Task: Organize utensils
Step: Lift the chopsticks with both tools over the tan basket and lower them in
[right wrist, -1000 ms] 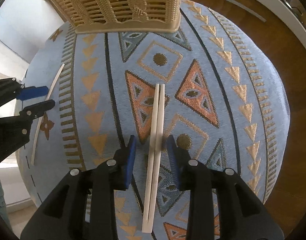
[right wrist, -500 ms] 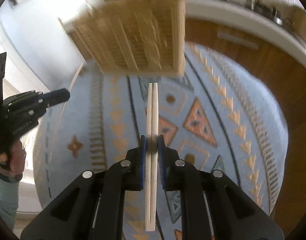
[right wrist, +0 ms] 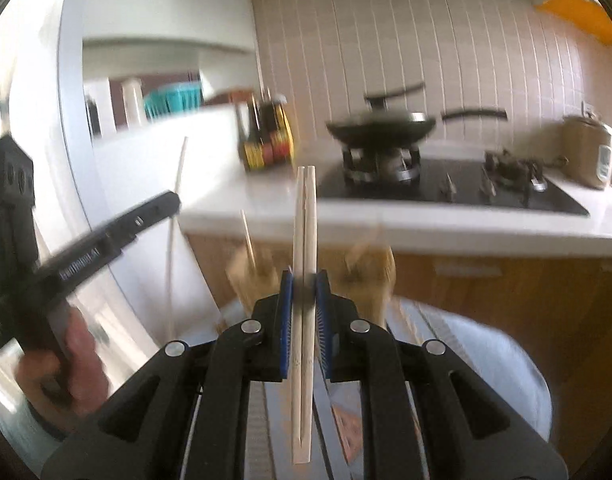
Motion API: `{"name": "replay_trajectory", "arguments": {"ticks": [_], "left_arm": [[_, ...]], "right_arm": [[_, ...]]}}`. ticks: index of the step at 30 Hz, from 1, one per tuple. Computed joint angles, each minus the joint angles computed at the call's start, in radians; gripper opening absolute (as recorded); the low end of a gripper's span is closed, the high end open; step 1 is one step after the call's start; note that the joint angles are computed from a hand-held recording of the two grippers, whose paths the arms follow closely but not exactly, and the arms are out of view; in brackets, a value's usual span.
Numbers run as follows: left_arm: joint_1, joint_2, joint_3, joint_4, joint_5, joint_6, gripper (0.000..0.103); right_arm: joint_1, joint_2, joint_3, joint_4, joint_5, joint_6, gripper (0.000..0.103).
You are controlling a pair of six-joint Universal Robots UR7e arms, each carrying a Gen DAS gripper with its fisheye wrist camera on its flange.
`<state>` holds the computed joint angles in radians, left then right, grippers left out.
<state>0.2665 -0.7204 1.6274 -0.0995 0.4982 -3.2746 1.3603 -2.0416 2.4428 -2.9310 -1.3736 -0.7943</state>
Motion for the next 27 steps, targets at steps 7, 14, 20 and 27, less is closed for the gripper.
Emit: {"name": "replay_trajectory", "arguments": {"ticks": [7,14,20,27], "left_arm": [[0.064,0.003,-0.030,-0.277,0.032,0.201,0.004],[0.124,0.052,-0.050,-0.518,0.064,0.408,0.004],[0.157,0.103,-0.072,-0.582,0.060,0.459,0.004],[0.177,0.128,-0.061,-0.672,0.029,0.518,0.004]], "right_arm": [[0.094,0.213,-0.136,-0.230,-0.003,0.057,0.010],[0.108,0.334,-0.178,-0.514,-0.016,0.048,0.010],[0.046,0.436,-0.205,-0.610,0.031,0.068,0.010],[-0.034,0.487,-0.195,-0.653,0.116,0.129,0.010]]}}
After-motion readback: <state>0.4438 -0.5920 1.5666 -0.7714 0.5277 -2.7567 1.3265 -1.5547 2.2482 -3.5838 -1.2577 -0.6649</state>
